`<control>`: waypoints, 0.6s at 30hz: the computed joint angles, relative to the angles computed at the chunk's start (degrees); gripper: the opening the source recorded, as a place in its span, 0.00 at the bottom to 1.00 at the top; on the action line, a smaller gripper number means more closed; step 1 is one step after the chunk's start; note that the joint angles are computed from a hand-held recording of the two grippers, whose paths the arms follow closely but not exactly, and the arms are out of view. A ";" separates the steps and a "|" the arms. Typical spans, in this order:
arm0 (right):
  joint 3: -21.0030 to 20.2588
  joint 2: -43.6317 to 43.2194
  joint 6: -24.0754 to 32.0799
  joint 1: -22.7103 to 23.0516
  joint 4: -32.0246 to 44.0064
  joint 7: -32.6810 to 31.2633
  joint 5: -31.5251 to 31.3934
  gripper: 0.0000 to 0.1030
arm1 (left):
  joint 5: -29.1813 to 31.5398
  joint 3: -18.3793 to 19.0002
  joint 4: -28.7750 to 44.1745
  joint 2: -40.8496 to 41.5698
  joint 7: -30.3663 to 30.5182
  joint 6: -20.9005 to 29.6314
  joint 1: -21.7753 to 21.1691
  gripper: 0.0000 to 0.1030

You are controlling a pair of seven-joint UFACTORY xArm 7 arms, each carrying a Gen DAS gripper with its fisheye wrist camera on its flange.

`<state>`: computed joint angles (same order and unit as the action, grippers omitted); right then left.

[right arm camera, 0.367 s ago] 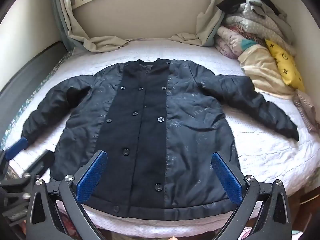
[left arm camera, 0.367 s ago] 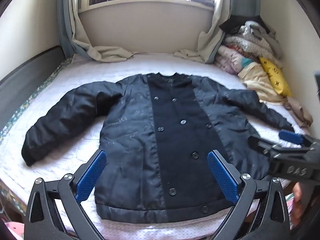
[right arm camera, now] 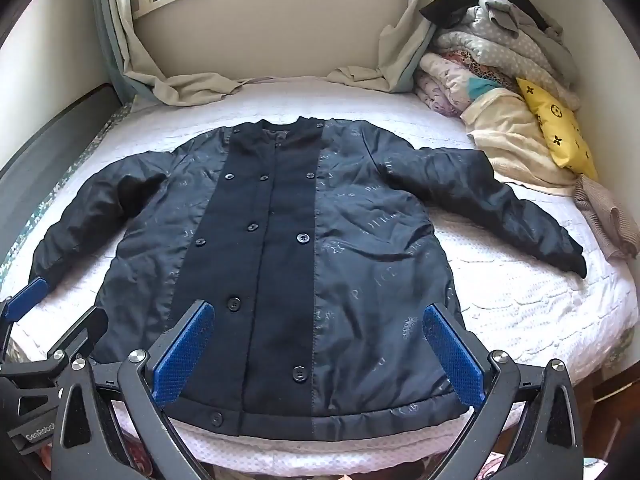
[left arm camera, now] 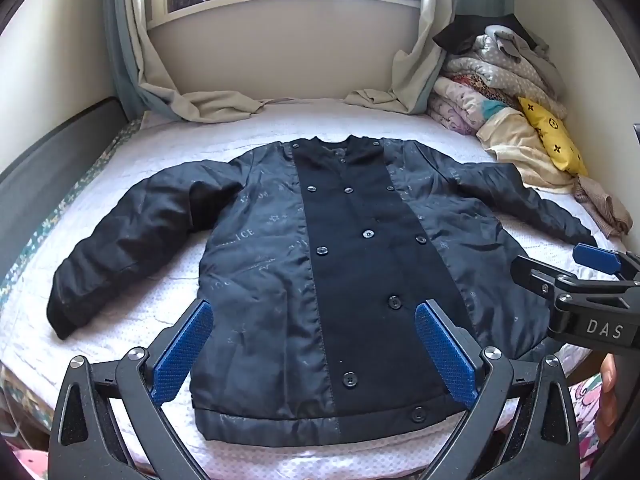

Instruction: Fold large clothes

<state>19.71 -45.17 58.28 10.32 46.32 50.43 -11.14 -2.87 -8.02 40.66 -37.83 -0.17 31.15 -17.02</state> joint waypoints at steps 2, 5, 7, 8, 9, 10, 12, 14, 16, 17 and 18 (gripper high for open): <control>0.13 0.17 0.37 0.07 0.19 -0.15 -0.03 1.00 | 0.07 -0.17 0.03 0.09 0.02 0.11 -0.15 0.99; 0.07 0.44 0.80 0.35 0.32 -0.58 -0.05 1.00 | -0.17 0.34 0.00 -0.03 0.37 0.43 -0.48 0.99; 0.28 0.92 0.43 0.44 0.29 -0.36 -0.02 1.00 | -0.50 0.53 0.08 0.09 0.36 0.74 -0.49 0.99; 0.33 1.04 0.41 0.49 0.33 -0.37 -0.10 1.00 | -0.62 0.57 0.15 0.17 0.29 0.93 -0.42 0.99; 0.39 1.08 0.36 0.57 0.31 -0.40 -0.21 1.00 | -0.79 0.78 0.16 0.29 0.40 0.99 -0.42 0.99; 0.46 1.24 0.28 0.61 0.37 -0.43 -0.32 1.00 | -1.02 1.00 0.26 0.47 0.51 1.14 -0.45 0.99; 0.46 1.21 0.17 0.75 0.31 -0.46 -0.46 1.00 | -1.27 1.09 0.38 0.63 0.44 1.36 -0.29 0.99; 0.30 1.33 -0.10 0.96 0.28 -0.53 -0.30 1.00 | -1.42 1.14 0.36 0.58 0.45 1.53 -0.18 0.99; 0.25 1.41 -0.26 1.04 0.25 -0.55 -0.27 1.00 | -1.51 1.13 0.33 0.53 0.41 1.56 -0.07 0.99; 0.32 1.52 -0.23 1.02 0.34 -0.56 -0.33 1.00 | -1.51 1.13 0.42 0.64 0.51 1.61 -0.07 0.99; 0.33 1.60 -0.28 1.03 0.40 -0.56 -0.35 1.00 | -1.51 1.11 0.41 0.65 0.53 1.64 -0.01 0.99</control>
<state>20.03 -43.56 57.99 11.36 46.72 49.87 -11.49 -4.38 -6.90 41.08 -37.18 0.36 32.79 -17.03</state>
